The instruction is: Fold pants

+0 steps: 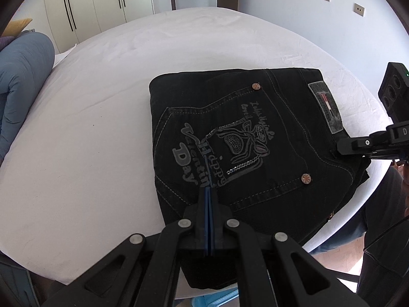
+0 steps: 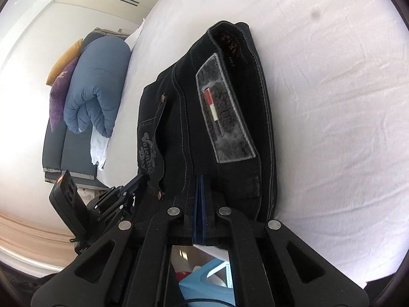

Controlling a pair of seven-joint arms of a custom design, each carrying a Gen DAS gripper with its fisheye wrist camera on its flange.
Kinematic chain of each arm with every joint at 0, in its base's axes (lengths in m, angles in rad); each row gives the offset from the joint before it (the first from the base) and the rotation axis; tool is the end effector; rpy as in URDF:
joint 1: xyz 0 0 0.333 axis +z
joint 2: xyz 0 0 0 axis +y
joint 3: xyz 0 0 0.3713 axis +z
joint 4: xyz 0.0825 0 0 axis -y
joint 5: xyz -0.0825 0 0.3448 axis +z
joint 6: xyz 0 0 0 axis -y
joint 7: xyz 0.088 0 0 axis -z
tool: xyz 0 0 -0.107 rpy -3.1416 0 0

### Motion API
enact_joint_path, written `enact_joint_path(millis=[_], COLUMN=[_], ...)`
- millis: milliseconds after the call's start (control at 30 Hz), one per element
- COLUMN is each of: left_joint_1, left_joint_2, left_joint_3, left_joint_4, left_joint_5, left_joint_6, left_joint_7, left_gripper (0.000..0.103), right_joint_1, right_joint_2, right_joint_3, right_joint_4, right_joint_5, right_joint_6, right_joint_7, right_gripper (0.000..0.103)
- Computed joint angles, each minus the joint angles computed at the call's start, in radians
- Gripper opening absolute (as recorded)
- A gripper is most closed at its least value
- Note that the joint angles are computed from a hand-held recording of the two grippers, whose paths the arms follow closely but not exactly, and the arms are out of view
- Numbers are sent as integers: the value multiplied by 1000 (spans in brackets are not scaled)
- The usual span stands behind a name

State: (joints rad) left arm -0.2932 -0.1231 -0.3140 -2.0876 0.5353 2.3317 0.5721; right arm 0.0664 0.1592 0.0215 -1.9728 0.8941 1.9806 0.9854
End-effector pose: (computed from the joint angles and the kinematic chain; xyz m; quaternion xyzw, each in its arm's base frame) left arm 0.4183 -0.2905 0.5865 -0.7032 0.6476 -0.1744 0.2363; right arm 0.5531 0.0975 0.4740 -0.7220 0.5716 0.2551 0.2949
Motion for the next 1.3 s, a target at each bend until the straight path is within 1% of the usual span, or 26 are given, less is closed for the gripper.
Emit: enact_joint_path(millis=[100,200,267,400,467,500,533,567,600,633,667,700,733,800,833,867,933,1000,1033,1133,1167,1233,1267,1300], left_joint_1=[-15,-38,-57,-87,-101,-104,-103,-99,-91,-80,-65,-50,-36,-10,2,7,-4,-42,-57,-87,-89,-80,-70,-59], left_joint_2=[0,18,33,56,51,39,19,-8,-30,-64,-91,-115,-137,-147,-152,-153,-135,-112,-103,-79,-74,-61,-48,-35], left_joint_3=[-25,-44,-56,-54,-51,-45,-39,-32,-30,-33,-39,-41,-32,-18,-2,20,86,168,198,260,272,276,275,266], left_joint_4=[11,30,35,25,25,19,11,-1,-11,-27,-41,-55,-67,-71,-80,-95,-112,-138,-147,-180,-184,-174,-154,-134], left_joint_5=[27,75,133,234,241,231,212,190,181,187,204,217,207,163,131,81,-87,-309,-406,-662,-726,-794,-811,-814], left_joint_6=[-62,-128,-163,-178,-188,-181,-166,-147,-134,-122,-107,-83,-46,-4,38,89,172,259,281,342,349,348,333,313], left_joint_7=[-26,-30,-49,-102,-100,-95,-95,-103,-120,-160,-200,-229,-237,-215,-201,-173,-59,113,179,337,373,429,454,464], left_gripper=[2,2,1,0,0,0,1,12,44,61,84,90,90,90,90,90,90,90,90,90,90,90,89,89], right_joint_1=[-3,-22,-32,-50,-53,-48,-42,-41,-40,-42,-44,-47,-51,-61,-68,-69,-80,-88,-90,-98,-100,-105,-103,-102], right_joint_2=[-12,6,14,12,0,-10,-24,-39,-54,-71,-85,-96,-101,-80,-53,-26,30,77,94,139,154,184,199,213], right_joint_3=[-3,-10,-9,-11,-15,-15,-16,-19,-22,-26,-32,-40,-48,-61,-65,-65,-59,-47,-39,-18,-12,-2,6,11], right_joint_4=[-25,-52,-69,-104,-120,-123,-120,-113,-107,-100,-95,-92,-87,-55,-26,4,65,121,143,206,226,265,281,300], right_joint_5=[-11,62,96,169,191,188,173,168,170,181,189,211,241,264,257,226,172,127,103,59,43,16,6,-10], right_joint_6=[-14,-25,-27,-27,-24,-16,-9,-16,-19,-24,-24,-17,-4,-10,-29,-30,-55,-69,-84,-105,-112,-130,-132,-142], right_joint_7=[-32,-67,-122,-248,-272,-265,-246,-237,-240,-256,-262,-263,-268,-247,-203,-140,-67,-18,6,40,53,82,97,108], right_gripper=[0,0,0,0,0,0,5,7,16,44,67,100,102,102,101,101,98,94,93,88,87,81,79,75])
